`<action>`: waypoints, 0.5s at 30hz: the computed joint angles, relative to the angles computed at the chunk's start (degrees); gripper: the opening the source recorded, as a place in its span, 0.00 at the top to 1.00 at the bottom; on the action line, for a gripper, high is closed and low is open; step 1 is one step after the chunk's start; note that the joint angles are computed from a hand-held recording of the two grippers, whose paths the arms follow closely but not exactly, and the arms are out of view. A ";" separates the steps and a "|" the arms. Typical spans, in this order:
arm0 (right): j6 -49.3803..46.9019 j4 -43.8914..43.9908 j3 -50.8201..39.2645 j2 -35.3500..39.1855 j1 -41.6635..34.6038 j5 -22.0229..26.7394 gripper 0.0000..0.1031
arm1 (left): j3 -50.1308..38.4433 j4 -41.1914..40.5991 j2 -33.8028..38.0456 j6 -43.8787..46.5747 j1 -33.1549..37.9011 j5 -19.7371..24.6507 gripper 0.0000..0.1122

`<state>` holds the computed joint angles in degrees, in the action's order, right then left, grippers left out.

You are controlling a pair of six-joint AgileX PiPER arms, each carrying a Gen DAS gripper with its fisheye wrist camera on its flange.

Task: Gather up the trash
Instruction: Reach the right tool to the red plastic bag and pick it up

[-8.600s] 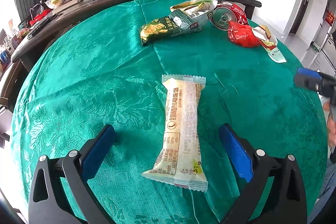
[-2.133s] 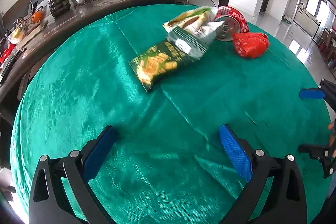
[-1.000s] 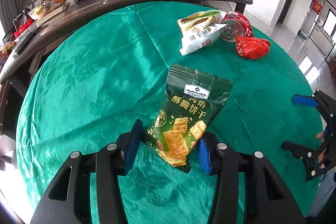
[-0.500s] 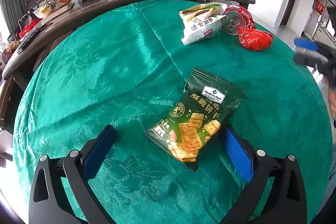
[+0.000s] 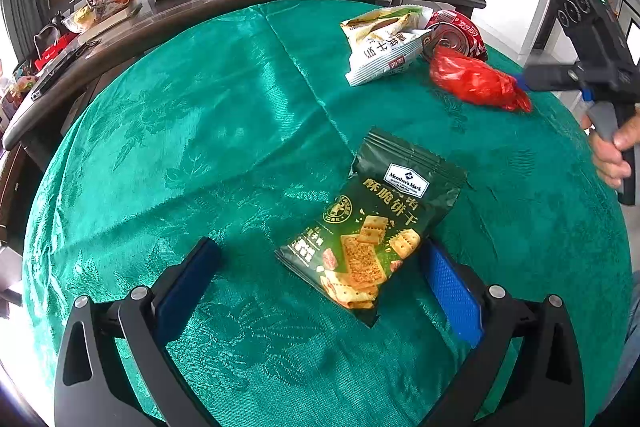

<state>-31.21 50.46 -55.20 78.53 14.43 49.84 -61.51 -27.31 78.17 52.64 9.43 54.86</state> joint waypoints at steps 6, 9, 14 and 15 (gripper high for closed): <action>26.62 -27.44 -3.71 -5.67 14.10 -4.50 0.08 | 0.00 0.00 0.00 0.00 0.00 0.00 0.12; 43.80 -43.05 -9.87 -0.41 14.44 -5.08 0.08 | -0.01 -0.02 0.03 0.01 0.01 -0.01 0.12; 63.40 -56.26 -18.55 12.53 18.85 -4.79 0.08 | -0.06 -0.04 0.08 0.06 0.03 0.00 0.12; 68.84 -61.86 -20.53 14.95 21.08 -2.96 0.08 | -0.06 -0.04 0.08 0.06 0.03 0.00 0.12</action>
